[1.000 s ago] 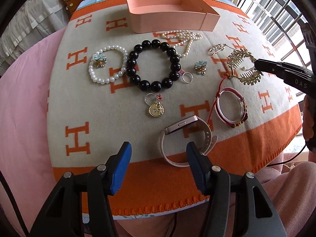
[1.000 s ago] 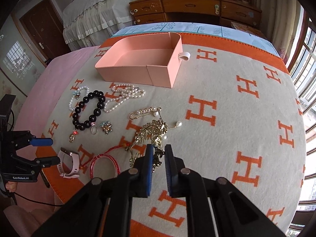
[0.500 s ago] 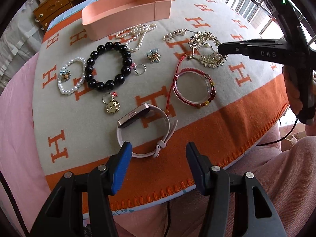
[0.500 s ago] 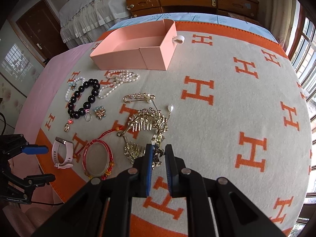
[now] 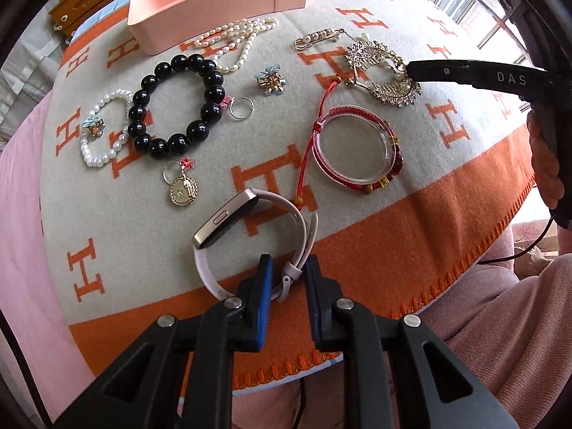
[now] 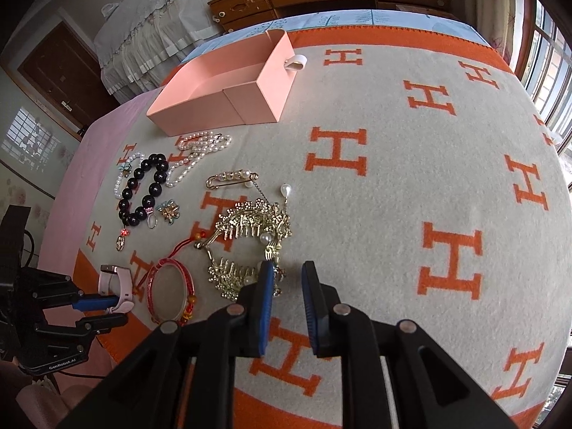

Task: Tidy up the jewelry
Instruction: 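Grasp the gold brooch with the right tool while the left tool grasps the white smartwatch band, then carry both items into the pink box and open both tools to release them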

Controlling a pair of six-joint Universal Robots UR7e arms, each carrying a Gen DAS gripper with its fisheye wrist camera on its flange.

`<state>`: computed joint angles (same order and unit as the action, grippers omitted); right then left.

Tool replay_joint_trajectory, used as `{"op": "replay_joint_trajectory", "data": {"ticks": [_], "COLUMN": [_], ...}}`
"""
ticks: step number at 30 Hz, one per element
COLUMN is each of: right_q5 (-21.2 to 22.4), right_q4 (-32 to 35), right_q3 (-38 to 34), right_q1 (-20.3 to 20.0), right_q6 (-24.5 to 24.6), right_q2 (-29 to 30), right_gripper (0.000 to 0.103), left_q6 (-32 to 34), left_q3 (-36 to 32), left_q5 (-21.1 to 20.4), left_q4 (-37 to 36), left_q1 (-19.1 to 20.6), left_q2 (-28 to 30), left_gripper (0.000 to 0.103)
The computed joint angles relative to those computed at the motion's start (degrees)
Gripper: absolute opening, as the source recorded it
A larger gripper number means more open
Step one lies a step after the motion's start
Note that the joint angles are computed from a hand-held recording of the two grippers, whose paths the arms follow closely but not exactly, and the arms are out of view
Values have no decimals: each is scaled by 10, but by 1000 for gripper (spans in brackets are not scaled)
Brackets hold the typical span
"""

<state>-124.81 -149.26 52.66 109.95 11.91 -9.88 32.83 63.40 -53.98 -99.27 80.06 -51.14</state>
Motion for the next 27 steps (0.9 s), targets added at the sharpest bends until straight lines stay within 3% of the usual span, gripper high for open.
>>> {"op": "replay_joint_trajectory", "data": {"ticks": [4, 13, 14, 16, 20, 27], "right_q5": [0, -51, -53, -47, -43, -33], "right_q4": [-1, 59, 57, 48, 21, -29], "right_q3": [-14, -95, -96, -90, -70, -56], "right_q1": [5, 10, 11, 11, 15, 31], "right_q6": [-14, -17, -18, -19, -22, -44], "right_q2": [8, 54, 55, 52, 42, 22], "right_gripper": [17, 15, 9, 9, 9, 9], "left_q6": [10, 10, 5, -12, -56, -68], "left_q3": [-3, -14, -22, -44, -99, -172], "left_q5": [-1, -11, -16, -24, -46, -79], "left_q4": [-13, -15, -9, 8, 44, 24], "left_q1": [4, 5, 6, 11, 18, 3], "left_q2": [2, 9, 12, 21, 42, 53], "left_gripper": [16, 17, 17, 8, 7, 7]}}
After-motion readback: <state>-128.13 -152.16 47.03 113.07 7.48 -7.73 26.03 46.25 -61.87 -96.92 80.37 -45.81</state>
